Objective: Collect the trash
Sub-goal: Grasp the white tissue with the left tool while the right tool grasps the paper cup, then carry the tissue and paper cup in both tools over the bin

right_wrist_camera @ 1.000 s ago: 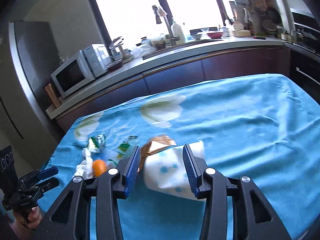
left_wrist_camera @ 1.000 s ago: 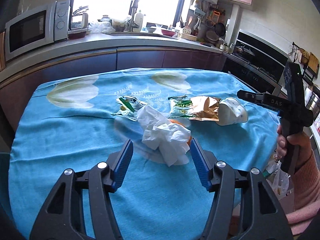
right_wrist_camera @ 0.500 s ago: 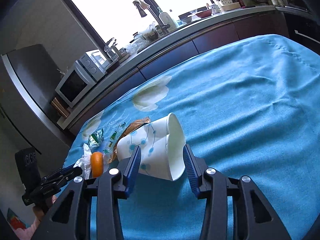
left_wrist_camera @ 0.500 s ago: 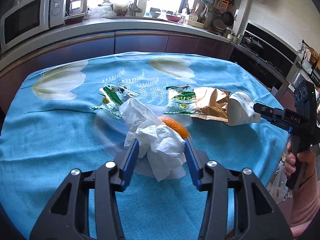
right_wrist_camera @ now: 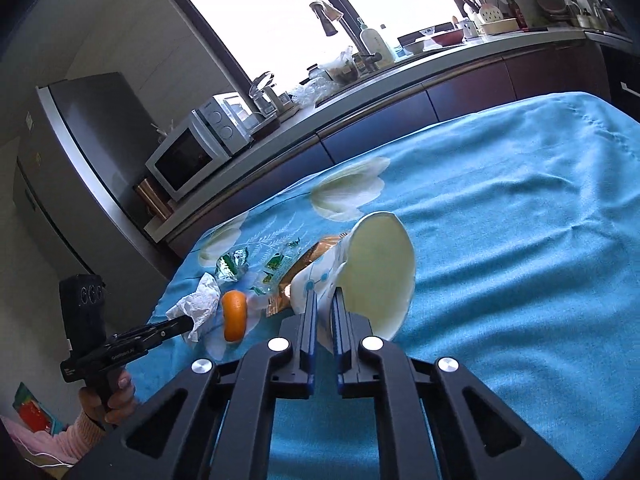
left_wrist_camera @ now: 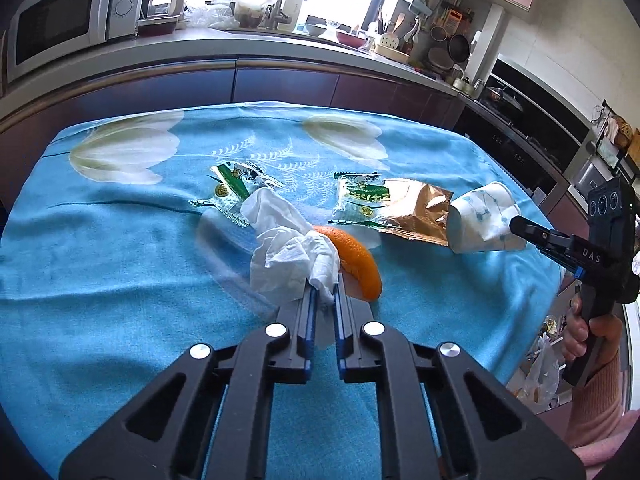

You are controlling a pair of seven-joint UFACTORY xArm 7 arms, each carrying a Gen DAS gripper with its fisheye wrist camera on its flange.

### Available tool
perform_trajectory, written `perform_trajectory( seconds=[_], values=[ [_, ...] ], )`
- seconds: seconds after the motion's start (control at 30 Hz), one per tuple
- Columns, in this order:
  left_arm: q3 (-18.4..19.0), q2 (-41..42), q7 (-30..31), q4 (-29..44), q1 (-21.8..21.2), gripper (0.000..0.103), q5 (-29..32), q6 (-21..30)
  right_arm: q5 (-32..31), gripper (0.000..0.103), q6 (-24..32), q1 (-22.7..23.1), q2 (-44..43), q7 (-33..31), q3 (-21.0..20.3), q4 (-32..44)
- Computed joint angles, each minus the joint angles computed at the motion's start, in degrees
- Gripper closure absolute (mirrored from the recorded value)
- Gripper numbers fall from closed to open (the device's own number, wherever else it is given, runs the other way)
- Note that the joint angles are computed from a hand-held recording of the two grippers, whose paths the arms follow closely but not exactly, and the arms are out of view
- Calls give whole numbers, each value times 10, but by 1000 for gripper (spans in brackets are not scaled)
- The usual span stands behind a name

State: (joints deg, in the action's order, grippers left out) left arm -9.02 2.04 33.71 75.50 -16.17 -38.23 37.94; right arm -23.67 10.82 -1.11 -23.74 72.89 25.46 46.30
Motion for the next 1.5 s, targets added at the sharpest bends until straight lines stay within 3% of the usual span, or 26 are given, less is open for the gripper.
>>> perform_trajectory(
  seconds=[0.43, 0.7, 0.93, 1.17, 1.5],
  values=[
    [25, -57, 36, -47, 7, 96, -31, -3, -10, 100, 8, 19, 11, -40, 3, 49],
    [46, -88, 43, -74, 12, 96, -26, -10, -42, 100, -50, 37, 120, -33, 11, 116],
    [62, -116, 37, -99, 18, 96, -18, -22, -41, 100, -55, 117, 239, -78, -28, 212],
    [75, -137, 25, -121, 24, 96, 5, -33, 40, 100, -53, 166, 322, -190, -39, 296],
    [94, -158, 19, -142, 31, 96, 22, -31, 118, 100, -35, 231, 391, -289, -72, 386]
  ],
)
